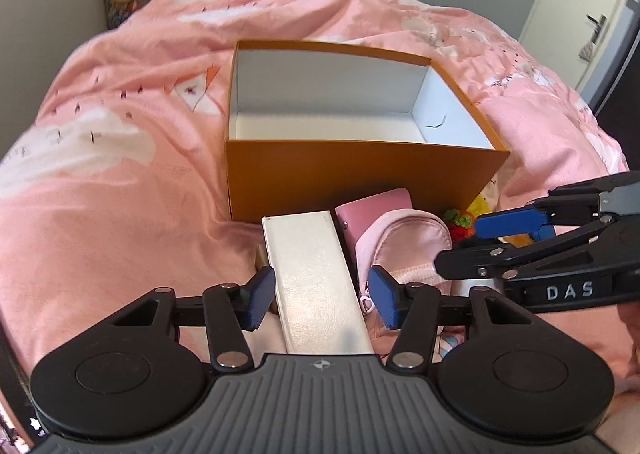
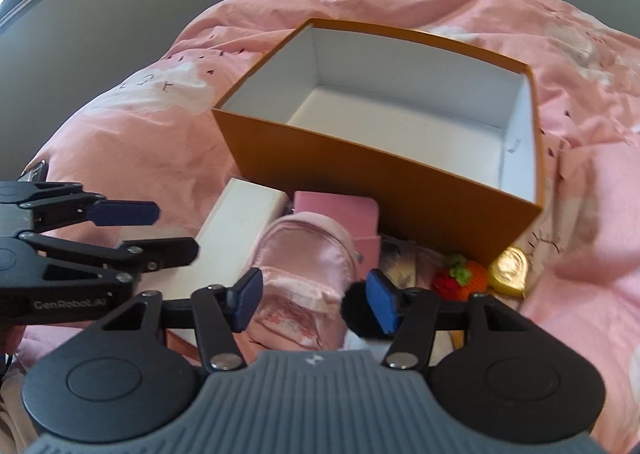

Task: Organize objects
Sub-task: 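Move both grippers toward the white box and the item pile, then grasp the white rectangular box with the left gripper while the right grasps the gold-brown box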

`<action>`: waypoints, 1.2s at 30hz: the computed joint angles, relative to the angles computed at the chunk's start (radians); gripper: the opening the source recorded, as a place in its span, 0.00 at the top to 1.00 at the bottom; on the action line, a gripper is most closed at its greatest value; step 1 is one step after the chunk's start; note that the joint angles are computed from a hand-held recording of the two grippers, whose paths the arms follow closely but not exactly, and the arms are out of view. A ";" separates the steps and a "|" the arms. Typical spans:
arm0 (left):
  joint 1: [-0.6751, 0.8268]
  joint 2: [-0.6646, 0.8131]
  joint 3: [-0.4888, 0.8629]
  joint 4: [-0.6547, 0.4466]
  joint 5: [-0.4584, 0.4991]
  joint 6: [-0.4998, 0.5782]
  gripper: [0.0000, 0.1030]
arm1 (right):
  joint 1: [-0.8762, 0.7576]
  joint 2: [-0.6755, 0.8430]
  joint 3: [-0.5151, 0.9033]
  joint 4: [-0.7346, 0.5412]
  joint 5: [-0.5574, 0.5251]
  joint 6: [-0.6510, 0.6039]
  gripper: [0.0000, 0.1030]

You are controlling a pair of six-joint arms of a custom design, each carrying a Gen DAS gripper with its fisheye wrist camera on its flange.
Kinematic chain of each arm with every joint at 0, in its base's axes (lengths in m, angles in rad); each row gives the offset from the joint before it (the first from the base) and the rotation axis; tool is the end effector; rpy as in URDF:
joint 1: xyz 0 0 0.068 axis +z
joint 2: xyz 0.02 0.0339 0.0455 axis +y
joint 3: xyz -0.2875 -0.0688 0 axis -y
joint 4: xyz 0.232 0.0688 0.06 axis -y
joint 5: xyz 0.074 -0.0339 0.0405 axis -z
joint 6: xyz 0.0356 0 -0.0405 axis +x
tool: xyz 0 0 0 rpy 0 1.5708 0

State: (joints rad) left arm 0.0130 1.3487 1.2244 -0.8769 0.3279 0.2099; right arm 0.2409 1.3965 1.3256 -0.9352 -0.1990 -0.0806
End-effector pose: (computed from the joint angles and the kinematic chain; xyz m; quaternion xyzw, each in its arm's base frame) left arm 0.2525 -0.0082 0.3340 0.1387 0.9378 -0.1248 0.2929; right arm 0.2548 0.0698 0.3481 -0.1803 0.9389 0.1173 0.2687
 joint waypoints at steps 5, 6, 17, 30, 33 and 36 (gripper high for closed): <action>0.025 0.062 0.033 -0.018 0.015 -0.061 0.38 | 0.010 0.065 0.046 0.025 -0.050 0.000 0.55; 0.026 0.069 0.036 -0.016 0.015 -0.072 0.38 | 0.014 0.078 0.054 0.037 -0.053 0.003 0.56; 0.000 0.152 0.069 -0.023 -0.024 -0.134 0.33 | 0.024 0.184 0.066 0.079 -0.014 -0.019 0.83; -0.097 0.249 0.117 -0.056 -0.135 -0.134 0.23 | -0.071 0.204 0.015 0.102 -0.041 0.013 0.92; -0.114 0.275 0.127 -0.069 -0.146 -0.140 0.26 | -0.090 0.207 0.012 0.104 -0.070 0.016 0.91; -0.126 0.289 0.125 -0.065 -0.156 -0.146 0.28 | -0.093 0.207 0.009 0.110 -0.085 0.015 0.87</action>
